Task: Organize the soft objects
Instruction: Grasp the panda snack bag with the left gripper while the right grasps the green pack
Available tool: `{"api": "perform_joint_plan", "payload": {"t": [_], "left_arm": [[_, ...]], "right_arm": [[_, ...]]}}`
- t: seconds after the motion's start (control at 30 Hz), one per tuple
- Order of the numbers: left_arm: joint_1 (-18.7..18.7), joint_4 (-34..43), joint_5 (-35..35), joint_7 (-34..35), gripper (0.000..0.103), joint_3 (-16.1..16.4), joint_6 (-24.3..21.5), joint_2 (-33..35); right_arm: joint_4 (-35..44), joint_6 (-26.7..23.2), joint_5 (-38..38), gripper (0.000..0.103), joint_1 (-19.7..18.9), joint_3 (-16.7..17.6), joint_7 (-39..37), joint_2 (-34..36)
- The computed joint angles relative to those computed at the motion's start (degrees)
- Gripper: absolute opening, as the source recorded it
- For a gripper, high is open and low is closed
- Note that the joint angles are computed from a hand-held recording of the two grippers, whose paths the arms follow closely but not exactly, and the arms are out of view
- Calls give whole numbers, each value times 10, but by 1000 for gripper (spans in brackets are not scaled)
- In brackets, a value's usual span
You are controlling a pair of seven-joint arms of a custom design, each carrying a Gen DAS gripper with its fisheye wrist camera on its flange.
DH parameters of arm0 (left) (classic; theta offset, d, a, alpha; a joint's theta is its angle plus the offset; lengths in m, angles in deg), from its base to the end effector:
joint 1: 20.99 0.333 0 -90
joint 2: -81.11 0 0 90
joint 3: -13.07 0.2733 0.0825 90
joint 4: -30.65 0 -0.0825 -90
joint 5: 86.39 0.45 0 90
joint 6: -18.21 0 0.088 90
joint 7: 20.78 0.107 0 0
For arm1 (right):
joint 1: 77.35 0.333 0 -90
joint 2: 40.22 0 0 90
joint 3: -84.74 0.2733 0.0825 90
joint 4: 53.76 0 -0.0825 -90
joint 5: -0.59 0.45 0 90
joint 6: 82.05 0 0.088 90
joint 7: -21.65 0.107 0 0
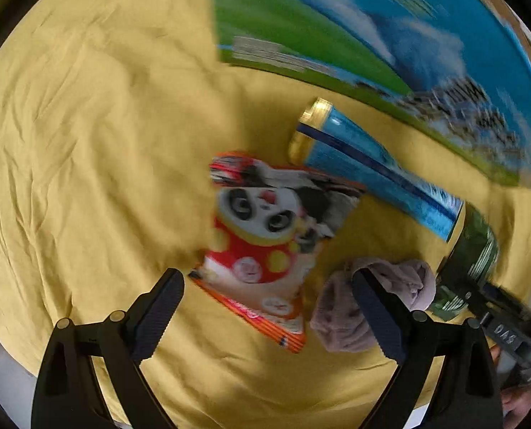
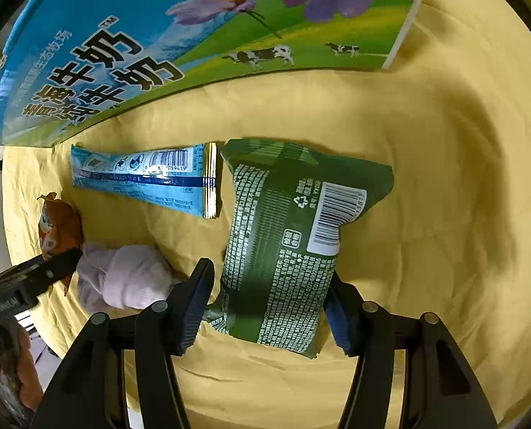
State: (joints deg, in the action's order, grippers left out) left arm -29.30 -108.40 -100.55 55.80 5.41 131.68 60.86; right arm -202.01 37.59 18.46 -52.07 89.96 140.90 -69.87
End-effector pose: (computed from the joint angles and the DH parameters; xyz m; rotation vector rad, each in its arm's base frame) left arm 0.4731 -0.1485 0.3583 2.1580 -2.0013 0.0138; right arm 0.3928 0.2442 0.3635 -1.9946 2.3005 0.3268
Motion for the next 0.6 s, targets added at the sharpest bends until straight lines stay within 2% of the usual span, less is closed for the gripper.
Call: {"api": "perform_joint_plan", "payload": {"t": [0.07, 0.13, 0.27, 0.33, 0.37, 0.4, 0.53, 0.6], "left_arm": [[8, -2, -4, 11, 96, 11, 2, -3], [14, -1, 13, 13, 96, 7, 6, 2], [20, 32, 24, 29, 96, 7, 15, 55], [23, 47, 23, 39, 81, 7, 15, 75], [25, 56, 29, 40, 81, 5, 19, 85], [25, 56, 36, 39, 75, 1, 27, 85], [12, 51, 63, 2, 48, -21, 39, 77], [6, 44, 63, -1, 45, -20, 45, 68]], "right_arm": [[9, 7, -1, 61, 1, 5, 8, 17], [10, 8, -5, 61, 1, 7, 12, 19], [27, 11, -20, 61, 6, 20, 35, 42], [33, 9, -20, 61, 10, 21, 40, 50], [34, 8, -20, 61, 12, 22, 43, 50], [35, 7, -21, 61, 14, 23, 45, 51], [39, 8, -34, 59, 19, 32, 62, 56], [40, 8, -42, 58, 23, 36, 70, 57]]}}
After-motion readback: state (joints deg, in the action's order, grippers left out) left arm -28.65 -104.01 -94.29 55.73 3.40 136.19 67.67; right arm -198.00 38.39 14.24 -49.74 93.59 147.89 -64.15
